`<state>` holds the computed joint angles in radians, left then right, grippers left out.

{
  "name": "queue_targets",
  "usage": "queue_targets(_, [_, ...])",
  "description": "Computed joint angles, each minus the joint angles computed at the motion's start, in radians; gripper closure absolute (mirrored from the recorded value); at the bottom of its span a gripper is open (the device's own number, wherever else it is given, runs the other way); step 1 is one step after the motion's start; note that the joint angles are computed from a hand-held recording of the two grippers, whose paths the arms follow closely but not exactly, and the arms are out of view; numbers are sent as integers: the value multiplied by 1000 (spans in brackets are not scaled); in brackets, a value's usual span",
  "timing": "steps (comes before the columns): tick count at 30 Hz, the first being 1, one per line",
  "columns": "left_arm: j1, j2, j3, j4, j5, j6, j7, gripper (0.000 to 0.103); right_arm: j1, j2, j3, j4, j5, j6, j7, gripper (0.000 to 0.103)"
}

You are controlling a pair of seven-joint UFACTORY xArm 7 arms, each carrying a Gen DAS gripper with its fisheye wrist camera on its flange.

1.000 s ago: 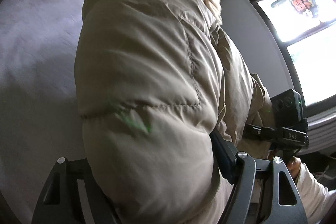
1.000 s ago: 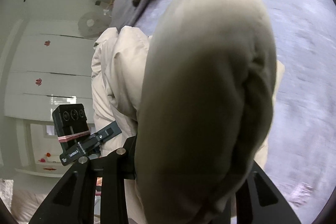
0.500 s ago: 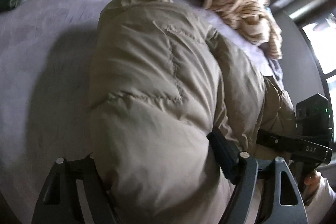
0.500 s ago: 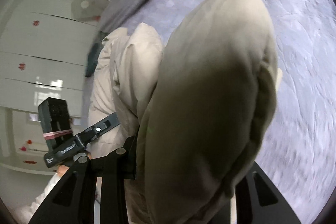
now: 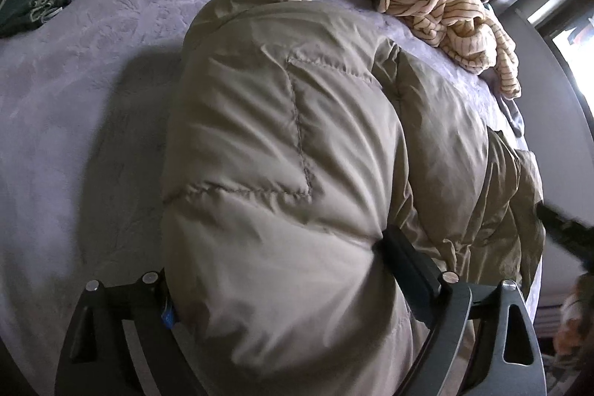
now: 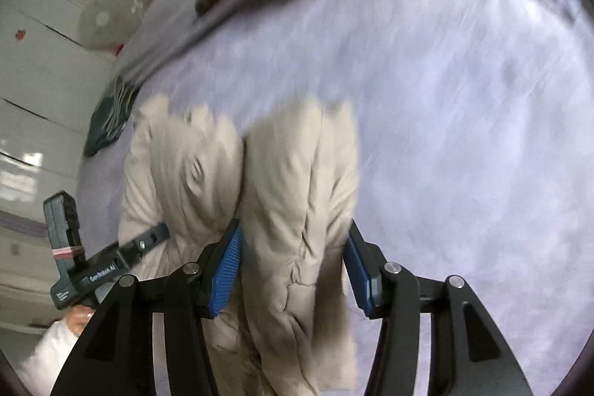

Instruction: Fold large clothes

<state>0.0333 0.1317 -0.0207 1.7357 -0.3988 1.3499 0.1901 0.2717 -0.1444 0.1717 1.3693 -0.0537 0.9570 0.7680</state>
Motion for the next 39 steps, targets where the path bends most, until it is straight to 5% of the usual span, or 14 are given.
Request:
queue_targets(2, [3, -8, 2, -9, 2, -2, 7, 11, 1, 0, 16, 30, -59, -31, 15, 74])
queue_targets(9, [-22, -9, -4, 6, 67, -11, -32, 11, 67, 179, 22, 190, -72, -33, -86, 78])
queue_targets(12, [-39, -70, 1, -36, 153, -138, -75, 12, 90, 245, 2, 217, -113, 7, -19, 85])
queue_targets(14, [-36, -83, 7, -39, 144, -226, -73, 12, 89, 257, -16, 197, -114, 5, 8, 99])
queue_targets(19, [-57, 8, -8, 38, 189, -231, -98, 12, 77, 253, -33, 151, -105, -10, 23, 102])
queue_targets(28, [-107, -59, -26, -134, 274, -332, -100, 11, 47, 213, -39, 12, -61, -127, 4, 103])
queue_targets(39, [-101, -77, -17, -155, 273, -337, -99, 11, 87, 34, 29, -47, 23, -83, -38, 100])
